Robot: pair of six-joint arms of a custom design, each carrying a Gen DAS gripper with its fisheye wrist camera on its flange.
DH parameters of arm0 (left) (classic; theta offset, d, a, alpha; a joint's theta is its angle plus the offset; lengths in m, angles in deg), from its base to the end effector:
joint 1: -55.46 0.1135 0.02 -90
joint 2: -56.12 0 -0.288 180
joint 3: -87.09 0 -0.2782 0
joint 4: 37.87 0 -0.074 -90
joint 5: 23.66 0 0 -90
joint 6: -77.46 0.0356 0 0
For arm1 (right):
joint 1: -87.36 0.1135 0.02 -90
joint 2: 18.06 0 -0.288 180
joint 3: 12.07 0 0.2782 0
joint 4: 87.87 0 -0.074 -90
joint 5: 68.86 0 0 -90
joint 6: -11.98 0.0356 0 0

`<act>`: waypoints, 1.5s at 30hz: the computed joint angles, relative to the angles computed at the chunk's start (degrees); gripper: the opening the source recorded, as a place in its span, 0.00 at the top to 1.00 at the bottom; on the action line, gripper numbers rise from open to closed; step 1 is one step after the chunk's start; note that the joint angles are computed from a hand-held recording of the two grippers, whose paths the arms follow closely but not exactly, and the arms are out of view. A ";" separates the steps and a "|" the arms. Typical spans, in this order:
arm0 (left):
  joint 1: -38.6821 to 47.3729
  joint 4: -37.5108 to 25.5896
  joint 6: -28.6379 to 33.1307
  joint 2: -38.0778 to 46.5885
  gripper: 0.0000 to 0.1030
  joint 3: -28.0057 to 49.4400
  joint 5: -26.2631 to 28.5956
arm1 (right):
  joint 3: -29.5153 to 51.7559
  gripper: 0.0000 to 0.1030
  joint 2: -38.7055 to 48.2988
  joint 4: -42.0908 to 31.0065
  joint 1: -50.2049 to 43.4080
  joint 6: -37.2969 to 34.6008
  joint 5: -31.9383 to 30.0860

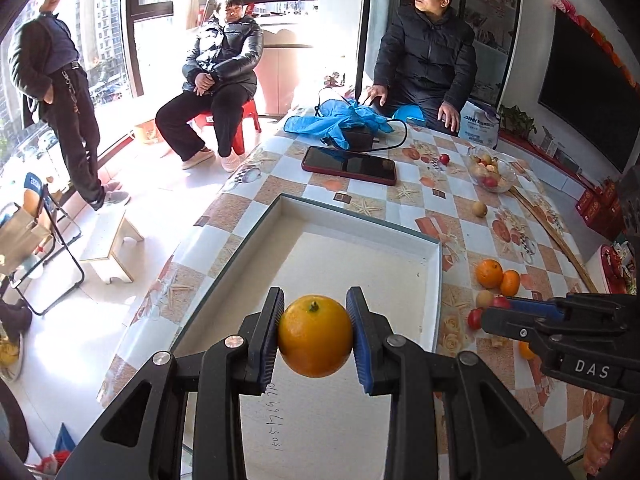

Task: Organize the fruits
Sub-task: 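Release the orange into the white tray with the left tool while the right tool releases the tomato, then grasp a red tomato with the left tool while the right tool grasps a large orange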

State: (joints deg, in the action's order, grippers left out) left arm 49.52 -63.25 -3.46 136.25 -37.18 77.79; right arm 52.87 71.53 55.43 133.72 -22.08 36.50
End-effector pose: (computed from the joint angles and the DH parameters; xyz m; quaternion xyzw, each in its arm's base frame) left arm 0.2920 -0.0375 0.1992 0.1561 0.9219 -0.0843 0.3445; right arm 0.2295 0.2270 0.1904 0.1131 0.9541 0.1097 0.2547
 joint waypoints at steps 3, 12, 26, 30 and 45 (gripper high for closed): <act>0.41 2.60 0.59 4.14 0.66 -0.05 -2.42 | 4.76 0.77 5.88 0.53 -1.45 -2.84 -2.06; 0.63 5.88 1.16 14.16 0.66 0.91 -5.55 | 11.41 0.77 16.38 2.00 -3.70 -5.68 -5.68; -0.22 10.71 1.61 13.89 0.23 -1.56 -6.41 | 13.36 0.15 19.37 2.10 -3.89 -5.24 -5.89; -0.71 10.72 2.08 12.17 0.22 -2.17 -7.11 | 12.70 0.13 17.06 1.03 -3.28 -4.75 -2.75; -13.61 5.52 2.21 -2.46 0.22 -7.18 -2.93 | -12.35 0.13 -6.22 -1.86 -3.28 8.63 4.22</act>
